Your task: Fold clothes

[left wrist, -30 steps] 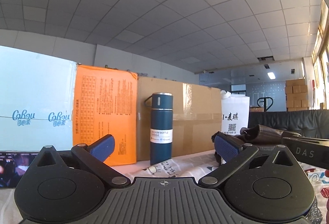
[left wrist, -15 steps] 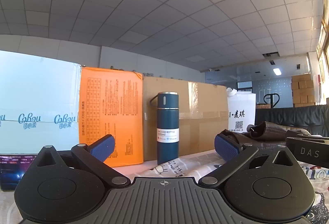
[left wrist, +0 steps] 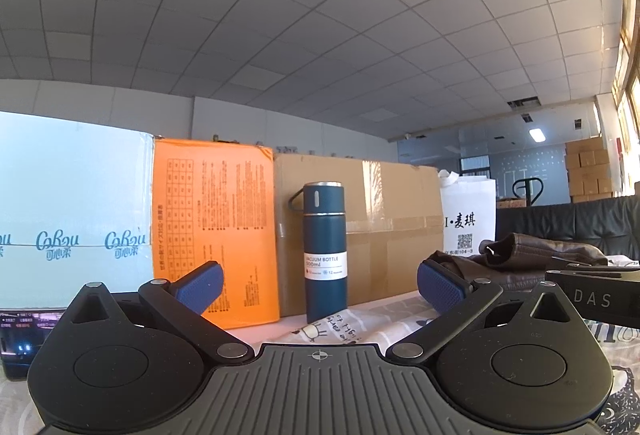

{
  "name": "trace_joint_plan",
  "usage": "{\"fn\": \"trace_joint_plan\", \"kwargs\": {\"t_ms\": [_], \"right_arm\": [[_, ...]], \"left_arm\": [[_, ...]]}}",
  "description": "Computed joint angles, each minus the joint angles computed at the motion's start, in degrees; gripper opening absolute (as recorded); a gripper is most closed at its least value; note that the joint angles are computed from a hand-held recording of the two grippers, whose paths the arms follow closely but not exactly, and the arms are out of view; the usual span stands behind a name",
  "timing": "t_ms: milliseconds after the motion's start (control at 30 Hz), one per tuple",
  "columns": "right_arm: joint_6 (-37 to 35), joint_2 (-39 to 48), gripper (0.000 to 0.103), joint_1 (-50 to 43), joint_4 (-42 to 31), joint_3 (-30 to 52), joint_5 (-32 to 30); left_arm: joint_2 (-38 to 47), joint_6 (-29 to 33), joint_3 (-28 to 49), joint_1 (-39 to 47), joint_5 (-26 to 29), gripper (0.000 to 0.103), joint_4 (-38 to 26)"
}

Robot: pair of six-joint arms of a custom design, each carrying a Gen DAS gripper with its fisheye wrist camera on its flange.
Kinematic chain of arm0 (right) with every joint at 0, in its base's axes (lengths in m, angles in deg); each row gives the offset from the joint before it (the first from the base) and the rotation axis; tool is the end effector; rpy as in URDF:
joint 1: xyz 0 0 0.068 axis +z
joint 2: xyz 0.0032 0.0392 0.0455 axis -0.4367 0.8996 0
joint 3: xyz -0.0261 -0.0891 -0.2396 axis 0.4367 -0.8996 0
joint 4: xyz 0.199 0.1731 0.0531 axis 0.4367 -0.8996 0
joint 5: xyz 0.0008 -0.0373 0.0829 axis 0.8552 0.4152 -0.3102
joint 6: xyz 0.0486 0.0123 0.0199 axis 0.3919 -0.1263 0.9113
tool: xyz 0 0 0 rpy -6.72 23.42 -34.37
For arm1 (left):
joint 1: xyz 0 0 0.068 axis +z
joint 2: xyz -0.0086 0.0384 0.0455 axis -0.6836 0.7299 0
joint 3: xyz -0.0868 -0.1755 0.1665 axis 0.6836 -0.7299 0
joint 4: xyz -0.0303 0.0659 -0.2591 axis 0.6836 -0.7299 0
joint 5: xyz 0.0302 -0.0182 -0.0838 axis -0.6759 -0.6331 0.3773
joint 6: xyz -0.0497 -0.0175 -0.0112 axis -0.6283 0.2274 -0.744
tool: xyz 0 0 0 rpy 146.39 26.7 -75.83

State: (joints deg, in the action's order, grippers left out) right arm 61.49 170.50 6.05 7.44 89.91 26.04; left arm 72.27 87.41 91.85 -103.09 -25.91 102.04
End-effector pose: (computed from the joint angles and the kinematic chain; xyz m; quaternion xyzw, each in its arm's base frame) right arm 0.2132 0.1045 0.1155 0.0936 0.7065 -0.0380 0.7005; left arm 0.1877 -0.2615 0.1173 -0.0026 0.6798 0.0331 0.7327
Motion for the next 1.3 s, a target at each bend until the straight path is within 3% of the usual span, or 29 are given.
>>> {"fn": "trace_joint_plan", "kwargs": {"t_ms": [1300], "right_arm": [[1.1,-1.3,0.103,-0.8,-4.1,0.7,-1.9]], "left_arm": [[-0.9,-1.3,0.0,0.0,-0.4,0.103,-2.5]]}}
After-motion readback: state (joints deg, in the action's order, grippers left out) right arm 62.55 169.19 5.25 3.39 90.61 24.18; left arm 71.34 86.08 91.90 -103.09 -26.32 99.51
